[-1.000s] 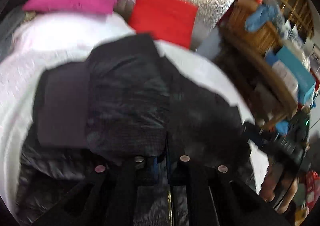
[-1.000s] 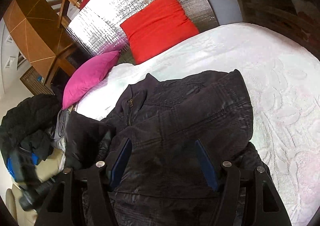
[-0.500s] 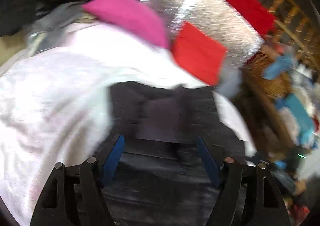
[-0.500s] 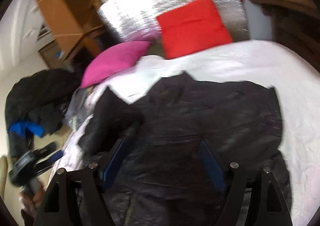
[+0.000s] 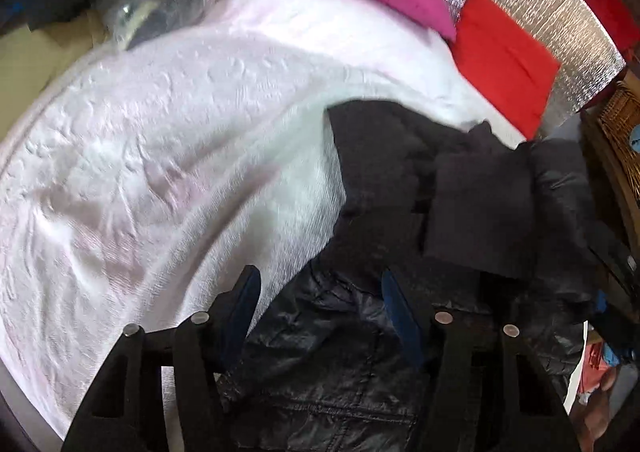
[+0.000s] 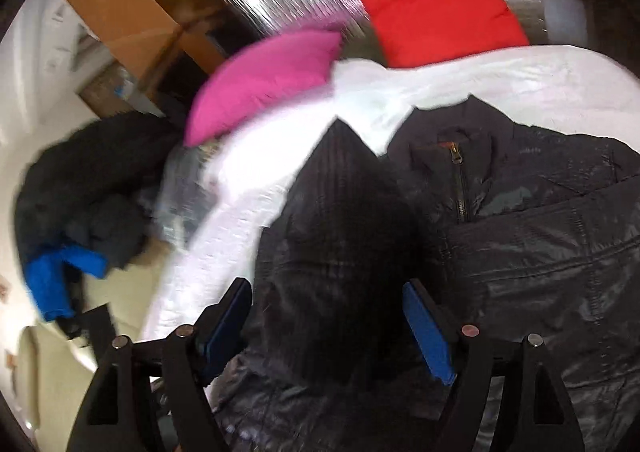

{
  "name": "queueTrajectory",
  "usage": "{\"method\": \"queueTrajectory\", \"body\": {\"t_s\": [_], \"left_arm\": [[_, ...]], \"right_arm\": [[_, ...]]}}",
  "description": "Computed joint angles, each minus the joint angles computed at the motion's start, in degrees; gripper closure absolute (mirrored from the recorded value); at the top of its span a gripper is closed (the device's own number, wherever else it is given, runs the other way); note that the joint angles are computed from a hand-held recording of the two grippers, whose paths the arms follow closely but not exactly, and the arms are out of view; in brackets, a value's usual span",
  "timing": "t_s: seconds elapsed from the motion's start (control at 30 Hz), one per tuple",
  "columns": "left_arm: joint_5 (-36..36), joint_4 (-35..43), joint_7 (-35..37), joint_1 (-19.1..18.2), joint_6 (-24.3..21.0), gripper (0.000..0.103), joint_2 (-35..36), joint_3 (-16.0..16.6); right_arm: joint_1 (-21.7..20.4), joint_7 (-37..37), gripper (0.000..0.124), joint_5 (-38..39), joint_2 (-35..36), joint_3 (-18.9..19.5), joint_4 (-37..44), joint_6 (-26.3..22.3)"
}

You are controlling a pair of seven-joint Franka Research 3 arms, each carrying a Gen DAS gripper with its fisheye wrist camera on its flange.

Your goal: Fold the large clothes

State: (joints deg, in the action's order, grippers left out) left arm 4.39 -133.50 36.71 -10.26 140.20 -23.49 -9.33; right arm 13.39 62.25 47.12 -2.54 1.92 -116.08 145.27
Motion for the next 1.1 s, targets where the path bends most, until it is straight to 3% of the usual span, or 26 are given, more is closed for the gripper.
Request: {"method": "queueTrajectory", "body": {"t_s": [0.03,0.07,0.23,0.4,0.5,0.6,0.73,0.87,1.0,1.1], "left_arm": [[0.1,0.2,0.1,0.0,-0.2,0.040,0.4,0.0],[0.2,0.4,0.4,0.0,-0.1,0.040,0.9,0.0],[0.9,1.1,1.1,0.0,-1.6,0.040,1.1,-0.3],[1.4,1.5,0.7,0.1,-2.3,0.040,1.5,-0.8],[3.6,2.6,-0.6,0.4,-3.7,0.040,2.1,-2.0],[6.1,3.6,-2.0,0.6,-4.6,0.040,2.6,-2.8],[6.6,4.1,-2.9,0.3,-5.0,0.040,3.0,-2.5],[5.9,3.6,-2.8,0.2,-4.7,0.040,2.4,-1.7],[6.2,3.2,-2.7,0.6,-4.8,0.040,1.7,-1.5],[6.4,3.2,-2.1,0.6,-4.7,0.040,1.7,-1.4]], "right_arm": [[0.0,2.0,0.075,-2.0,0.6,0.2,0.3,0.6],[0.1,3.5,0.088,-4.0,0.9,0.4,0.6,0.8],[-1.4,-0.4,0.091,-1.5,-3.8,-1.6,-3.8,3.5],[-6.4,2.5,0.087,-3.5,-5.1,-6.0,-7.0,-0.1],[-9.8,5.1,0.057,-4.8,-5.5,-7.8,-9.3,-2.4],[-9.9,-2.7,0.055,2.7,-8.0,-8.9,-11.4,-1.5],[-6.2,-15.8,0.049,3.8,-12.0,-6.5,-13.1,1.8],[-2.0,-23.0,0.049,-2.9,-11.8,-2.4,-13.9,6.3],[-0.3,-19.3,0.049,-13.3,-7.5,0.6,-13.0,10.2],[-0.2,-11.4,0.049,-21.9,-4.1,2.7,-12.4,15.8]]}}
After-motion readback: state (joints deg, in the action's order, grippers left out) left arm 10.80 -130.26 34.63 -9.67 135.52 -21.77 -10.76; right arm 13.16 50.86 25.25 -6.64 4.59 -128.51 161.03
